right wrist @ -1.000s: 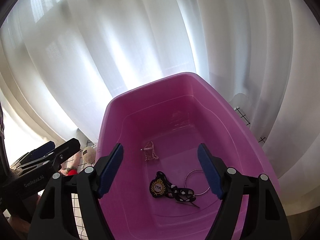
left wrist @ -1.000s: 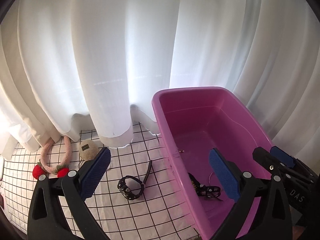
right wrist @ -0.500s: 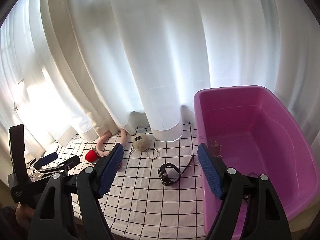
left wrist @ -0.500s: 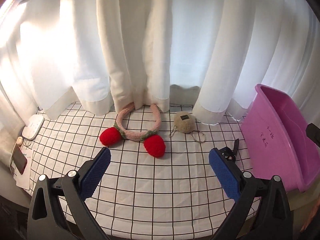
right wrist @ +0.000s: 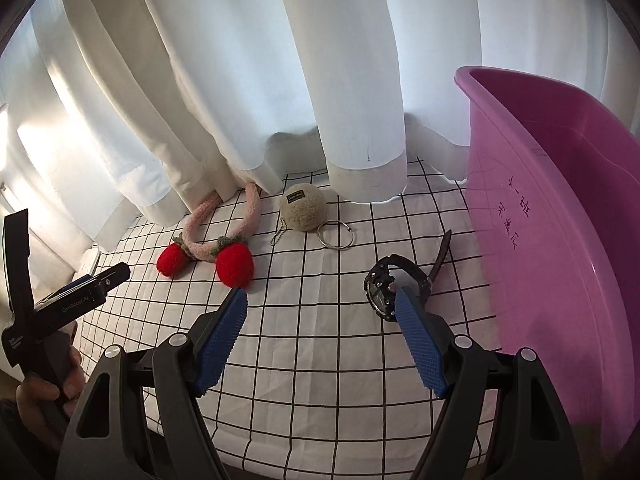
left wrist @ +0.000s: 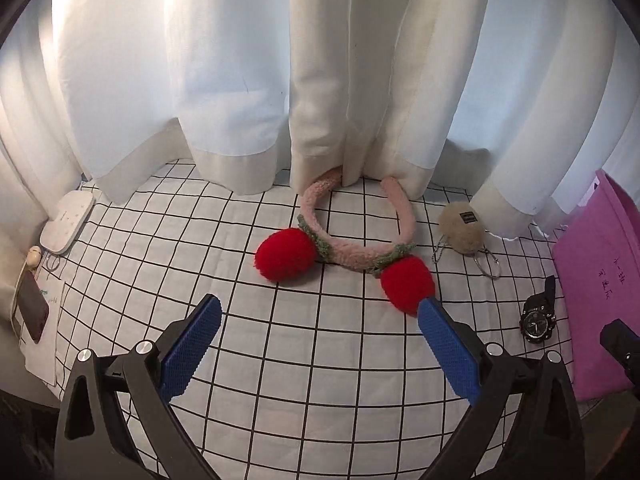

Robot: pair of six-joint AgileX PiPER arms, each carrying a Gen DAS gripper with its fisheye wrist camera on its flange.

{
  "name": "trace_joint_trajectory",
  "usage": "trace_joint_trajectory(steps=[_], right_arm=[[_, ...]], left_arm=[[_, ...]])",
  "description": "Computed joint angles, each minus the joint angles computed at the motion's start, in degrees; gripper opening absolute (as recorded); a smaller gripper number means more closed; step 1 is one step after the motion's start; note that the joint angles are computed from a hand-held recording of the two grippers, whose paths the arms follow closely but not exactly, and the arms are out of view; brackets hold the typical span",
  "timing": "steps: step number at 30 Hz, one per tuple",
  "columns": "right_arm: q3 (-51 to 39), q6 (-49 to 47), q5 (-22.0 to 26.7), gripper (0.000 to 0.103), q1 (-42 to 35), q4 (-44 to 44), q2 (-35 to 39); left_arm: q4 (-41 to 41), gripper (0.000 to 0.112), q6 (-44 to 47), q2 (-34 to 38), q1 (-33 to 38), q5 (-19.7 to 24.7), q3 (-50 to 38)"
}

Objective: Organize jewelry
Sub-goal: 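Close the right tool on the black wristwatch case while the left tool reaches the pink headband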

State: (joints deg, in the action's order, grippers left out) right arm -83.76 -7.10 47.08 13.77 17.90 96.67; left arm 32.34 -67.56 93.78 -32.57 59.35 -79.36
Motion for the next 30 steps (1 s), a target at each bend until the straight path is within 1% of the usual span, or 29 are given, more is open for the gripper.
trace_joint_trajectory(steps=[3, 6, 10, 13, 15, 18, 22, 26, 30], right_arm=[[0.60, 3.38, -1.59, 0.073, 0.52, -1.74, 1.55], [0.43, 6.79, -3.00, 0.073, 1.21, -3.98, 3.00], [-0.49, 10.33, -4.32, 0.073, 2.00, -6.51, 4.80], [-0.89, 12.34, -5.27, 0.073, 2.22, -8.03, 5.85], [-1.38, 13.69, -5.53, 0.073, 2.36, -8.96, 6.84], [-2.03, 16.71, -6.14, 0.073, 2.83, -11.56, 8.19], [-3.37, 19.63, -6.32, 0.073, 2.87, -13.24, 10.42], [-4.76, 21.65, -6.42, 0.073, 3.49, -15.70, 12.30], [-6.70, 24.72, -4.99, 0.073, 4.41, -19.43, 14.59]], left_arm=[[-4.22, 0.097, 5.21, 3.36, 4.30, -4.67, -1.38], [-6.82, 0.097, 8.93, 7.60, 7.16, -6.56, -4.65], [-8.67, 0.097, 10.11, 13.11, 11.18, -4.68, -9.94], [-11.70, 0.097, 12.27, 15.61, 15.05, -6.08, -12.12], [-11.87, 0.097, 14.16, 17.81, 16.39, -5.04, -14.77], [-11.22, 0.097, 16.12, 21.04, 17.35, -3.40, -18.29], [-12.72, 0.097, 18.15, 23.84, 18.54, -3.63, -20.65], [-13.14, 0.097, 20.08, 26.49, 18.71, -2.95, -23.37], [-12.93, 0.097, 20.98, 27.69, 18.82, -3.21, -24.31]])
